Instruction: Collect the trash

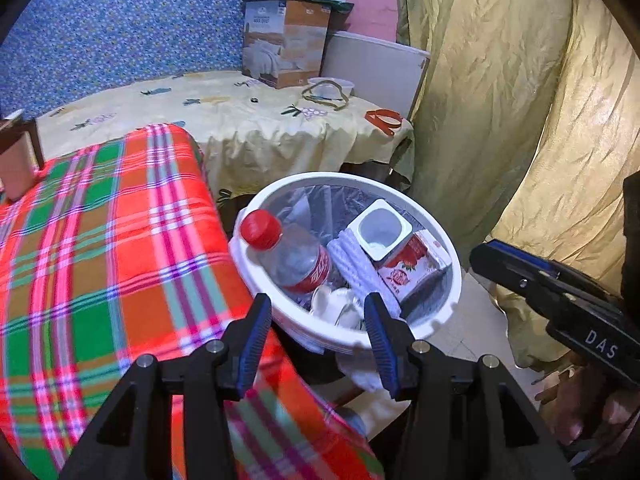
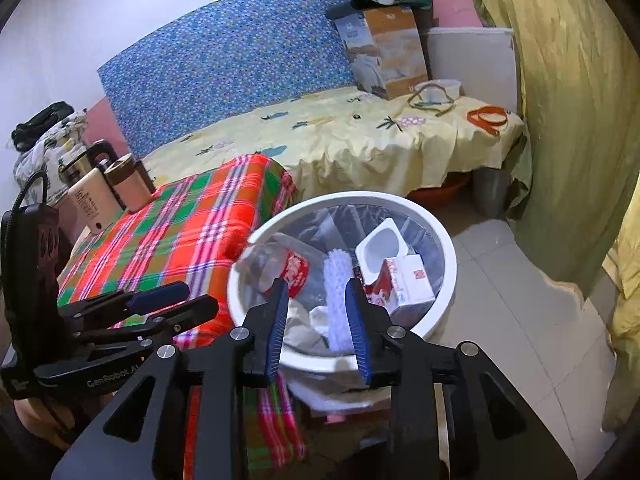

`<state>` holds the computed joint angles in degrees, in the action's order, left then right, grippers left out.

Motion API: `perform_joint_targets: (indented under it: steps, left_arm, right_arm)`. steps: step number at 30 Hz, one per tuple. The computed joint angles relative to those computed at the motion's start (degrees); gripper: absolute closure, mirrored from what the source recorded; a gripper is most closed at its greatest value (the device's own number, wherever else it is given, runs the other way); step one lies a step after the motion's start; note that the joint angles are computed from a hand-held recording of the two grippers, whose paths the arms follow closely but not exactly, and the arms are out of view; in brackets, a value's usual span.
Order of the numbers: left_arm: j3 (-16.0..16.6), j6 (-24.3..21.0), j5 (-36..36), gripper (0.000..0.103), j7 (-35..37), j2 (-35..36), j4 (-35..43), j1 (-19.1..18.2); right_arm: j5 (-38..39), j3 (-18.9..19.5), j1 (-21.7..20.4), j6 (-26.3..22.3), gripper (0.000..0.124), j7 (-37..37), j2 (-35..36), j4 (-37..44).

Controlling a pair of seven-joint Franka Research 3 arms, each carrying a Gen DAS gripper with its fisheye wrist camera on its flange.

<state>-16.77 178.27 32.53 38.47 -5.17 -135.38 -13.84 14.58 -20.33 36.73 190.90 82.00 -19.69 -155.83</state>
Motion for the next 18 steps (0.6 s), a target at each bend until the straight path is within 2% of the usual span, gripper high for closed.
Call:
perform_joint_targets:
  steps: [2, 6, 10, 11, 18]
  left_arm:
    - [-1.1, 0.1, 2.8, 0.053, -3.1, -2.2, -1.7, 1.4]
    - [-4.2, 0.4, 6.3, 0.053, -8.1, -7.2, -5.4, 5.0]
    - [-6.2, 0.3, 6.6, 0.053, -10.3, -12.0, -9.1, 7.0]
    - [-6.7, 0.2, 6.4, 0.053, -10.7, -13.1, -9.9, 7.5]
    - [-8.0, -0.3, 3.8, 0.053, -10.7, -18.8, -14.3, 7.8]
  right_arm:
    - [0.5, 3.8, -2.9, 0.5, 0.092, 0.1, -0.8, -1.0]
    - [0.5, 7.0, -4.9, 1.2, 0.092, 0.6, -2.4, -2.8]
    - [0.3, 9.7, -6.7, 1.7, 0.091, 1.3, -3.8, -4.4]
    - [0.5, 11.5, -8.1, 2.0, 0.091, 1.4, -4.3, -5.0]
    - [0.8, 16.1, -11.3, 2.9, 0.091, 2.9, -6.3, -7.4]
